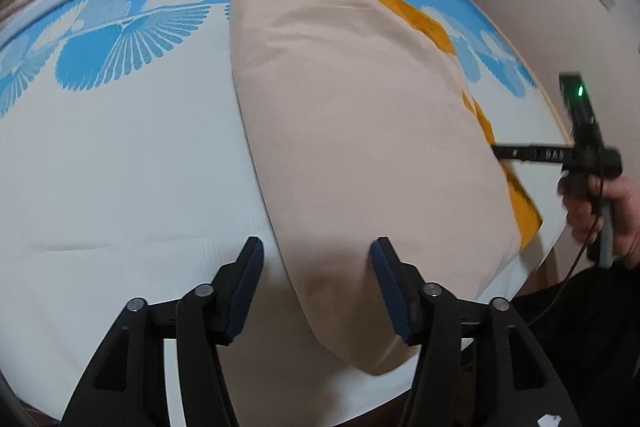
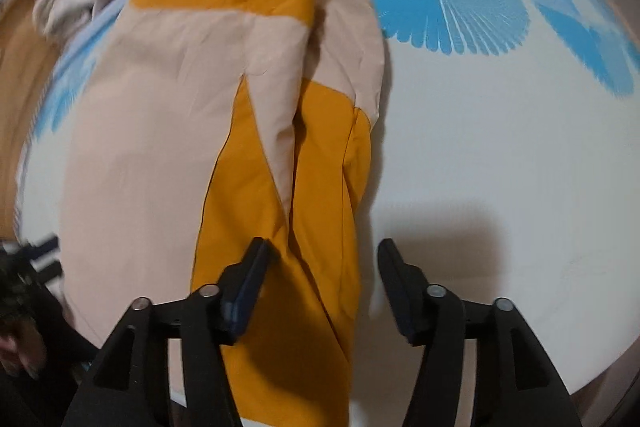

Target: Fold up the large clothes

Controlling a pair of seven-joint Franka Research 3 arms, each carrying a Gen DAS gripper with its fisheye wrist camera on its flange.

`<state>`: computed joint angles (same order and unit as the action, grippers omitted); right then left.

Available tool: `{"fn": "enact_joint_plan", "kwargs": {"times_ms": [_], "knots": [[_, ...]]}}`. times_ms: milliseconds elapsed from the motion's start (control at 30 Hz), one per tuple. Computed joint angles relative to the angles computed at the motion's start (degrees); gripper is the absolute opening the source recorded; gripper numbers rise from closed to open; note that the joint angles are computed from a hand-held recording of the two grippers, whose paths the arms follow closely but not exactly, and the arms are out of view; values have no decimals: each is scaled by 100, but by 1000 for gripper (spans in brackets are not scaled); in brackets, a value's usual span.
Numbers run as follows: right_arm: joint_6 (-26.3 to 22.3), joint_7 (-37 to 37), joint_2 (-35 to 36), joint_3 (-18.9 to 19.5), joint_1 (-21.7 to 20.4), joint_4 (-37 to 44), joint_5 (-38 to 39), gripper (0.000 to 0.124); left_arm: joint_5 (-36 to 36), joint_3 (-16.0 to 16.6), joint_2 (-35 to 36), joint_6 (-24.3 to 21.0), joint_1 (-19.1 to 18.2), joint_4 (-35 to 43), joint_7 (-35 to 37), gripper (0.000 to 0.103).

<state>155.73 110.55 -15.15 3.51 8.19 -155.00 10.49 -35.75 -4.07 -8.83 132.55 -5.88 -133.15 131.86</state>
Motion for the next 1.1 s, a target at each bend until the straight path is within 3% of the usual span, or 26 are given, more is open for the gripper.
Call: {"fn": "enact_joint_plan", "kwargs": {"times_ms": [200, 300, 433, 500, 533, 567, 667, 767, 933, 1033, 1100], "knots": [[36, -994, 614, -417, 392, 299, 1521, 65, -857, 8, 1236, -842, 359, 1172, -671, 66], [100, -1428, 696, -478, 413, 328, 2227, 65, -1345, -175, 2017, -1214, 653, 1814, -945, 70], [197, -1644, 768, -449, 299, 337, 2480, 64, -1971, -534, 2787, -1547, 1033, 2341, -1027, 75], [259, -1731, 771, -422, 284, 303, 2536, 59, -2175, -711, 2987, -1553, 1173, 2435, -974, 75], [281, -1813, 766, -420, 298, 301, 2629, 50, -2248, -781, 3018, -1503, 1215, 2432, -917, 74], [352, -1808, 757, -370, 344, 284, 2724, 35, -2259, -832, 2994, -1364, 1212, 2400, -864, 68], [595, -1889, 730, -291, 496, 276, 3116, 17, -2047, -895, 2825, -1009, 1129, 2367, -916, 51], [813, -2134, 751, -285, 658, 436, 3505, 15, -1959, -912, 2724, -959, 1151, 2626, -940, 40], [1438, -2955, 1251, -136, 1034, 1137, 4551, 13, -1555, -794, 2820, -739, 1234, 3287, -1097, 40], [1561, -2845, 1660, -1, 1004, 1643, 4452, 13, -1072, -689, 3080, -663, 1316, 3737, -1535, 43], [1574, -2583, 1961, 91, 996, 1995, 4109, 12, -708, -624, 3292, -657, 1391, 3955, -1976, 50]]}}
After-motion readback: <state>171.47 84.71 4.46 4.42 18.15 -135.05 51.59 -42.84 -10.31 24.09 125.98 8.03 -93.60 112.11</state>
